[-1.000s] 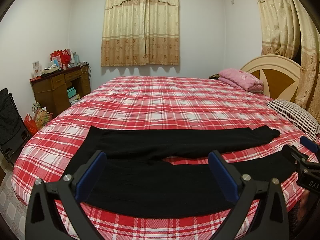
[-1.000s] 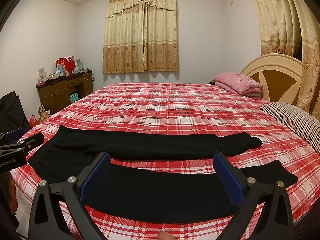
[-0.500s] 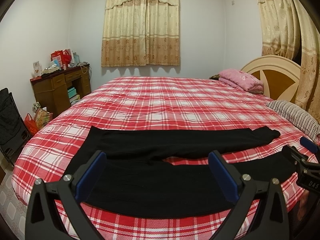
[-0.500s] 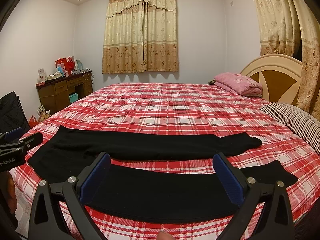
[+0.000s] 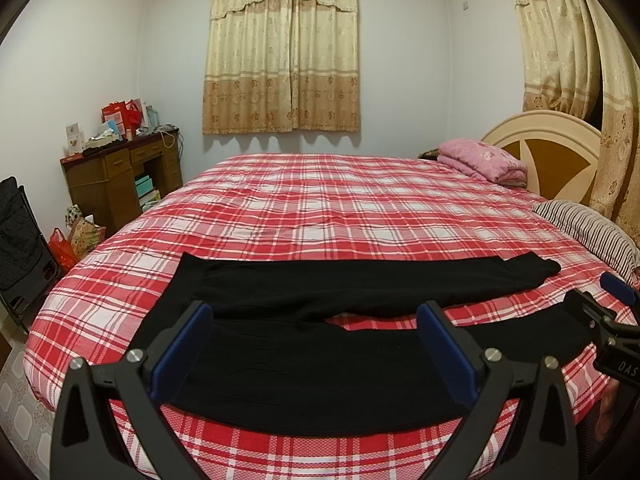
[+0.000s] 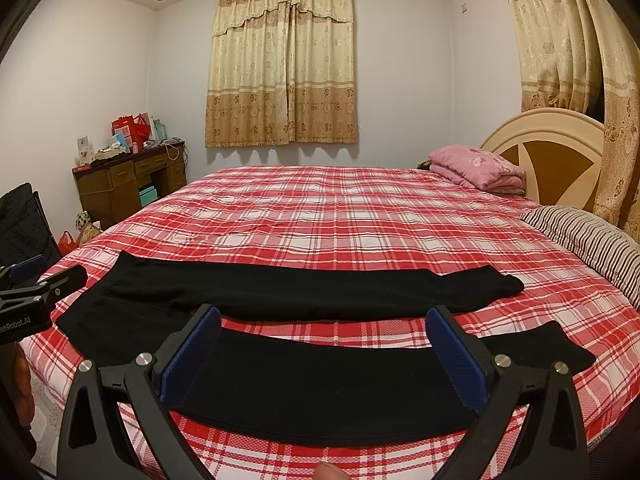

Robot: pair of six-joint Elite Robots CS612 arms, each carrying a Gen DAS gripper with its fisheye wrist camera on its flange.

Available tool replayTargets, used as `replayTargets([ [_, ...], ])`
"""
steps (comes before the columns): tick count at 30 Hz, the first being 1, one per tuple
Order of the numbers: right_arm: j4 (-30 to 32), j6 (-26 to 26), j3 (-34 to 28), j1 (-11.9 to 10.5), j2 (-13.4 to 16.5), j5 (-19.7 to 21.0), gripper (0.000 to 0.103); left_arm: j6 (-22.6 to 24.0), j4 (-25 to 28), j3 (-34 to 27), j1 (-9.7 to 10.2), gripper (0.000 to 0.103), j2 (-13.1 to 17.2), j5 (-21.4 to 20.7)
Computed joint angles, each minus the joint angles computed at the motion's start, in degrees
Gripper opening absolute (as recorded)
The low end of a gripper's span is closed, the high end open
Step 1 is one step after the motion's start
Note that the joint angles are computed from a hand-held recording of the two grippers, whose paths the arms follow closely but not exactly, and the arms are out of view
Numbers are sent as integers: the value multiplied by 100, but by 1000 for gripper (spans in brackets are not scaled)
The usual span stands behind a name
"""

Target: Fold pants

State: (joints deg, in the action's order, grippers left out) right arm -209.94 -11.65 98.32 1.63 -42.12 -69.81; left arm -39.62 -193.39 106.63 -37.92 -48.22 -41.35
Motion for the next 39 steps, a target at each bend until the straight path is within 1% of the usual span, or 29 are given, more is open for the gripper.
replayTargets([
  [9, 77, -34, -29, 6, 13, -24, 102, -22, 30, -8, 13, 103, 28, -37],
  [12, 125, -51, -54, 8, 30, -50, 102, -108, 145, -36, 42, 103, 56, -61],
  [13, 129, -54, -57, 11, 39, -59, 102, -50, 98, -46, 68, 103, 81, -152],
  [14, 154, -54, -68, 14, 50, -74, 102, 74, 143, -71, 132, 103, 107, -379],
  [16, 235, -54, -111, 16, 82, -104, 102, 163, 394, -125, 219, 103, 139, -615],
  [19, 475, -49, -205, 19, 142, -161, 102, 207, 595, -152, 423, 103, 204, -860],
  [20, 597, -65, -257, 23, 172, -183, 102, 206, 701, -160, 558, 103, 205, -984],
  [21, 659, -85, -280, 25, 189, -190, 102, 158, 814, -169, 650, 103, 199, -983],
  [23, 822, -151, -353, 32, 235, -198, 102, 83, 1095, -211, 832, 103, 182, -853],
  [26, 1075, -201, -460, 42, 289, -219, 102, 184, 1150, -299, 1176, 103, 157, -949],
  [28, 1222, -197, -530, 36, 319, -165, 102, 256, 1254, -421, 1373, 103, 170, -1000],
  [30, 1348, -213, -595, 42, 353, -142, 102, 354, 1296, -587, 1597, 103, 232, -1290],
  [31, 1384, -224, -617, 52, 367, -165, 102, 327, 1359, -674, 1703, 92, 269, -1482],
  [33, 1485, -286, -673, 72, 399, -216, 102, 380, 1259, -828, 1896, 78, 394, -1867],
  [36, 1619, -407, -740, 91, 445, -310, 102, 419, 1677, -1139, 2075, 75, 589, -2137],
  [38, 1701, -460, -782, 94, 465, -376, 102, 451, 1950, -1305, 2147, 73, 703, -2197],
  [39, 1725, -461, -802, 90, 474, -402, 102, 462, 2041, -1365, 2181, 69, 736, -2252],
])
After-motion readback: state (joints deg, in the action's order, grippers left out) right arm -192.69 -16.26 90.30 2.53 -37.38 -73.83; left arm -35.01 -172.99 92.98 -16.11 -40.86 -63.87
